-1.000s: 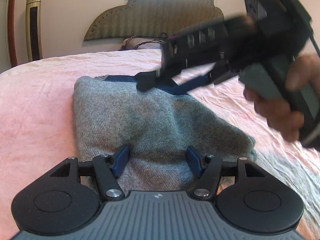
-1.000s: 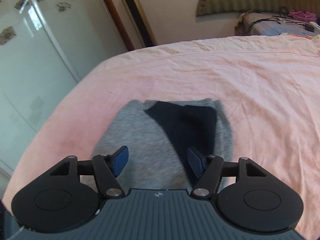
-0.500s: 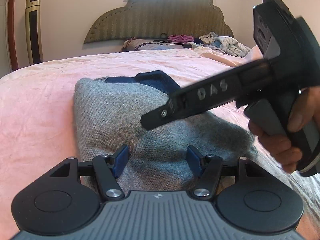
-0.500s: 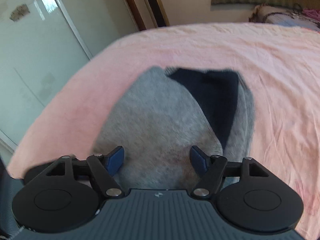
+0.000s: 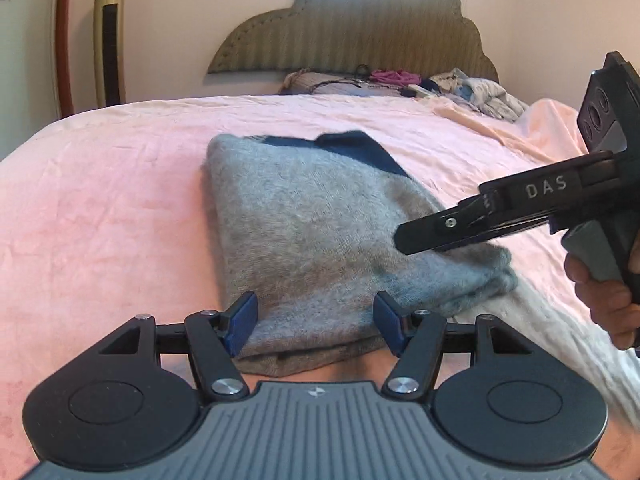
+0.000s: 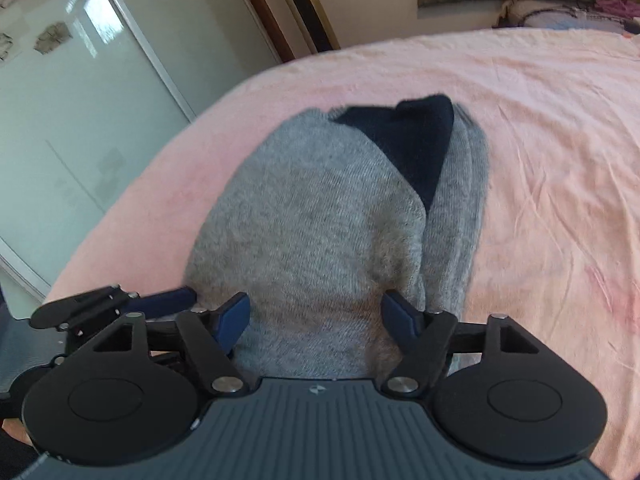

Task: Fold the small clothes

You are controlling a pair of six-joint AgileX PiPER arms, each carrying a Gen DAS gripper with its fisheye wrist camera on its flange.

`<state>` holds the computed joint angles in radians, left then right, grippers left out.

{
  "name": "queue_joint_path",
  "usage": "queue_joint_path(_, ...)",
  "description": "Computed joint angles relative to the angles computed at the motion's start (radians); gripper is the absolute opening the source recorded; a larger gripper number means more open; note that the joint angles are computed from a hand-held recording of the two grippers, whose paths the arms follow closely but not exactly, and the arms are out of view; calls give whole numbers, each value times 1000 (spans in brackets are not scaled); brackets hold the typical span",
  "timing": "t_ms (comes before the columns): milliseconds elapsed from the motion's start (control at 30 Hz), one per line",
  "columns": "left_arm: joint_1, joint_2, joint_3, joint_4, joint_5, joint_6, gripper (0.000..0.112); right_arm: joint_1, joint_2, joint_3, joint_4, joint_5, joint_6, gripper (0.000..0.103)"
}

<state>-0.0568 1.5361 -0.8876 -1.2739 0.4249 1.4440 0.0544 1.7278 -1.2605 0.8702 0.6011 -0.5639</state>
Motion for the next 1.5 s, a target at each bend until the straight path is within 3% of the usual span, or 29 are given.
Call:
queue_joint_path(67, 32, -35, 24, -46, 22, 44, 64, -6, -23, -27, -66, 42, 100, 69)
queue_joint_path(167, 26, -55, 56, -70, -51, 87, 64, -28, -61, -18, -65, 22, 82, 81)
queue_joint_path(267, 20, -35, 71, -56, -99, 88, 64, -83, -16, -82, -40, 25, 112, 80)
queue_joint_path(400, 7, -17, 72, -127, -130, 144, 66, -110, 132, -302, -105, 84, 246, 70)
queue_joint_path(567, 30, -13, 77, -155, -94, 182, 65, -52, 378, -677, -393, 212, 536, 54)
queue_joint_path(667, 57, 0, 60, -111, -49, 125, 65, -31, 464, -798, -445, 281, 553, 23)
queue_joint_path(733, 69, 8, 54, -109, -22, 123, 66, -30, 464, -814, -473, 276, 535, 9)
queue_joint_path(867, 94, 23, 46, -115, 30, 143, 66, -69, 484, -831, -463, 275, 559, 6)
queue_joint_path(933, 117, 19, 57, -162, 67, 197, 66, -64, 448, -748, -443, 213, 514, 7)
queue_joint_path(967, 133, 15, 69, -196, 95, 236, 66, -66, 433, -726, -431, 199, 526, 9)
queue_joint_path(1100, 145, 13, 77, -208, 134, 260, 66, -110, 406, -686, -237, 213, 458, 44)
queue_joint_path(1233, 129, 22, 59, -155, 120, 203, 66, -104, 465, -791, -258, 273, 506, 46)
queue_joint_path(1267, 130, 22, 59, -154, 120, 200, 66, -102, 481, -808, -253, 278, 517, 44)
queue_joint_path(1300, 130, 20, 60, -157, 116, 198, 66, -99, 497, -826, -250, 284, 514, 20)
queue_joint_path(1333, 131, 19, 62, -166, 115, 203, 66, -93, 504, -835, -260, 286, 508, 12)
queue_joint_path(1500, 146, 31, 55, -161, 140, 193, 67, -99, 434, -742, -281, 195, 426, 9)
